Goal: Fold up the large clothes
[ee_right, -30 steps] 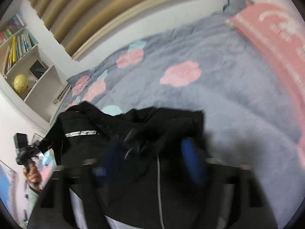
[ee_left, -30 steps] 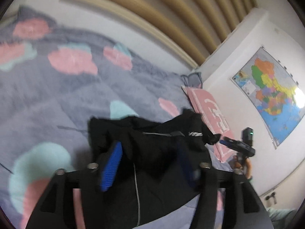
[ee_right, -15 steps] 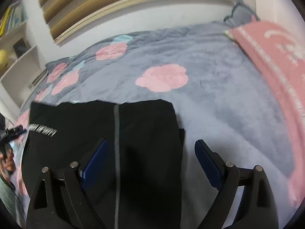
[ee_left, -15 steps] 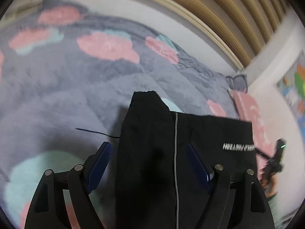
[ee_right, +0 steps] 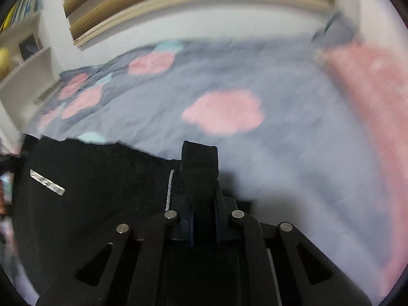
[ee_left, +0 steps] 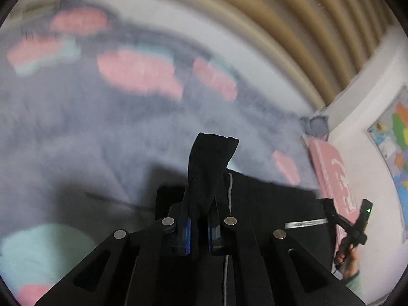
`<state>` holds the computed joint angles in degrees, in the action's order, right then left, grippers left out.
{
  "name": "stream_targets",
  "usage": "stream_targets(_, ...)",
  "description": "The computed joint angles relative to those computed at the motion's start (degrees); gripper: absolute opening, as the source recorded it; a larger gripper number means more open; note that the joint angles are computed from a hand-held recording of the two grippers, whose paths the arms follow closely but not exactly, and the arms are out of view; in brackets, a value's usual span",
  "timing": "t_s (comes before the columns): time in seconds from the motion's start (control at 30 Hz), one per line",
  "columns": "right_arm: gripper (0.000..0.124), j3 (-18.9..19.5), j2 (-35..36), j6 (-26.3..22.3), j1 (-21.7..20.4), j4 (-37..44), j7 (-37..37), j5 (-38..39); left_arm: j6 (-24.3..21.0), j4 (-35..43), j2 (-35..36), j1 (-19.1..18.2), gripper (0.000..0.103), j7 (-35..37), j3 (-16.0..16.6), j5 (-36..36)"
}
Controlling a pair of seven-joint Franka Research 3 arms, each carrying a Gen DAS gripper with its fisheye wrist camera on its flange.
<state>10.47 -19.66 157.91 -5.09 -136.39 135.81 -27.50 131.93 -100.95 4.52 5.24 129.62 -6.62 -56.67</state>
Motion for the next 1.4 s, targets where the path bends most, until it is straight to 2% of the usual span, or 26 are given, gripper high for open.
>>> stream_targets(0.03,0.013,2.7,-2.2,-1.5,-2.7,0.3,3.7,-4.6,-0.4,-0.4,-1.5,0.6,0.008,2.0,0.2,-3.1)
stream_targets(0.07,0.012,3.4,-3.7,-1.5,-3.6,0.6,5.3,-6.7,-1.4,-0.3,-2.6,0.9,0.008,3.4,0.6,-6.1)
stream_targets(0.13,0.012,6.4,-4.9,-3.5,-6.3,3.0,9.4,-11.6,0.9,-0.4,-4.2,0.2,0.008,4.5,0.9,-7.4)
stream_targets(0.2,0.012,9.0,-3.5,-7.0,-7.9,6.7,13.0,-16.7,7.7,-0.5,-4.8,-1.8,0.008,2.8,0.2,-3.0)
stream_targets(0.27,0.012,9.9,0.9,-10.8,-8.0,11.2,14.7,-19.2,11.5,0.5,-2.9,-3.3,0.008,-2.1,-0.1,3.7)
stream_targets(0.33,0.012,9.4,5.3,-13.8,-6.9,14.1,14.7,-19.3,12.9,2.8,1.3,-4.2,0.009,-9.8,-0.4,12.3)
stream_targets(0.4,0.012,8.0,11.0,-16.4,-5.3,16.6,12.7,-16.8,12.1,4.9,5.6,-4.4,0.009,-17.0,-0.7,20.2)
stream_targets(0.43,0.012,7.2,12.8,-17.1,-4.6,17.1,11.8,-15.6,10.7,6.1,8.0,-4.7,0.009,-21.2,-0.7,24.7)
stream_targets(0.5,0.013,5.1,17.6,-17.2,-3.0,17.9,7.6,-10.1,7.3,7.4,11.3,-4.1,0.011,-25.0,-1.2,28.1)
stream_targets(0.57,0.019,3.2,19.9,-16.1,-1.9,17.3,4.4,-4.8,6.8,7.5,13.2,-3.0,0.021,-26.3,-2.5,28.7)
stream_targets(0.63,0.020,1.5,20.0,-15.0,-0.9,16.3,4.0,-3.2,6.9,8.0,13.8,-2.2,0.027,-27.2,-3.5,30.5)
stream_targets(0.67,0.023,0.6,19.7,-14.7,-0.4,15.8,4.0,-3.0,5.8,9.1,14.5,-2.1,0.038,-28.5,-3.5,32.3)
stream_targets(0.73,0.035,-1.0,19.6,-14.2,0.7,15.4,2.5,-0.4,4.2,10.6,15.3,-1.4,0.051,-29.8,-3.9,34.1)
stream_targets(0.87,0.046,-4.8,14.6,-9.4,2.9,10.2,0.2,7.5,1.5,10.5,13.2,3.8,0.051,-23.5,-6.3,26.0)
stream_targets(0.97,0.047,-7.0,9.2,-6.8,5.7,6.5,-1.7,11.1,3.9,7.7,8.0,5.1,0.050,-20.2,-5.6,20.9)
stream_targets(1.03,0.050,-6.3,5.0,-6.7,7.1,5.0,-4.3,12.0,2.9,6.1,3.9,5.4,0.050,-15.6,-4.8,16.8)
stream_targets(1.1,0.051,-3.6,2.2,-8.5,7.2,5.2,-3.4,9.5,0.8,3.1,-1.6,4.7,0.051,-10.2,-4.1,13.2)
stream_targets(1.2,0.053,-1.5,-0.2,-8.7,10.8,5.8,-4.7,13.5,-1.4,-3.4,-9.8,1.7,0.056,-3.9,-3.1,9.9)
stream_targets(1.27,0.062,0.4,-0.2,-9.0,12.7,7.1,-3.8,15.5,-2.4,-8.7,-15.3,-1.2,0.057,0.1,-2.8,8.2)
stream_targets(1.33,0.068,1.3,0.7,-7.3,14.0,7.8,-2.7,17.0,-2.1,-12.2,-18.5,-4.0,0.057,2.0,-2.5,6.8)
stream_targets(1.4,0.068,3.0,2.8,-5.8,14.4,8.7,-0.1,16.4,0.0,-15.5,-20.0,-6.3,0.058,0.2,-3.9,9.3)
